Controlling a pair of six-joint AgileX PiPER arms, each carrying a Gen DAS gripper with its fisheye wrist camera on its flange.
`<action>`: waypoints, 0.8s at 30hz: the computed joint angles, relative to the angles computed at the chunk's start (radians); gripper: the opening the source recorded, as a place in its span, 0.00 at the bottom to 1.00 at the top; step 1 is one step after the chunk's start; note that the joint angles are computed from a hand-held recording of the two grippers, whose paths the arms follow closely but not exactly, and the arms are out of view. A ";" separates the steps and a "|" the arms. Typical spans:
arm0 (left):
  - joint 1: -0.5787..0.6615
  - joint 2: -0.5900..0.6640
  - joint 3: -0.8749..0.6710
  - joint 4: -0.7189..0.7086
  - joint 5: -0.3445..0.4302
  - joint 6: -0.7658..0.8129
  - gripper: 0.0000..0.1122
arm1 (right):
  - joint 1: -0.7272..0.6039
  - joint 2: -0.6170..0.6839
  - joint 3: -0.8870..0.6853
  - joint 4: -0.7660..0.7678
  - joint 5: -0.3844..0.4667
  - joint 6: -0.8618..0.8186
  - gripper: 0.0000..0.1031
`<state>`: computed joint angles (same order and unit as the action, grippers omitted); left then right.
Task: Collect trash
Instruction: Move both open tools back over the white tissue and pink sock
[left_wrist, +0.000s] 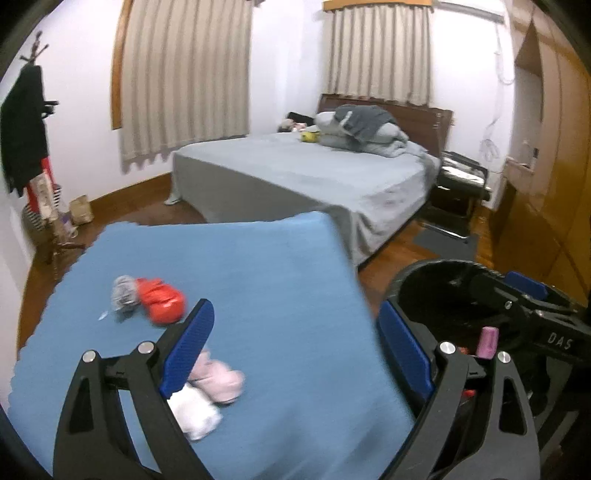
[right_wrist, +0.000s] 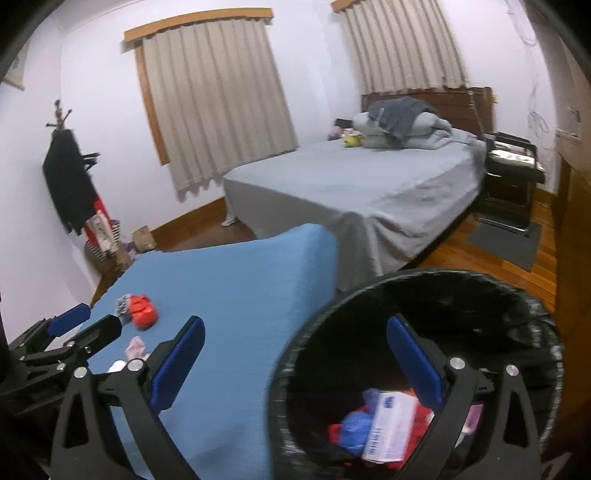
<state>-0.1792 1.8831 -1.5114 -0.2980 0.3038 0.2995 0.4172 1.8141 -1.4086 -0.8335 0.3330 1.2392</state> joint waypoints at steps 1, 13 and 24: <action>0.018 -0.007 0.018 0.008 -0.008 0.002 0.79 | 0.014 0.018 -0.017 0.000 0.000 0.001 0.94; 0.163 -0.001 0.108 0.014 -0.030 0.010 0.79 | 0.110 0.178 -0.183 0.118 0.019 -0.125 0.94; 0.200 0.078 0.120 -0.004 -0.014 0.038 0.79 | 0.126 0.279 -0.269 0.219 0.029 -0.216 0.94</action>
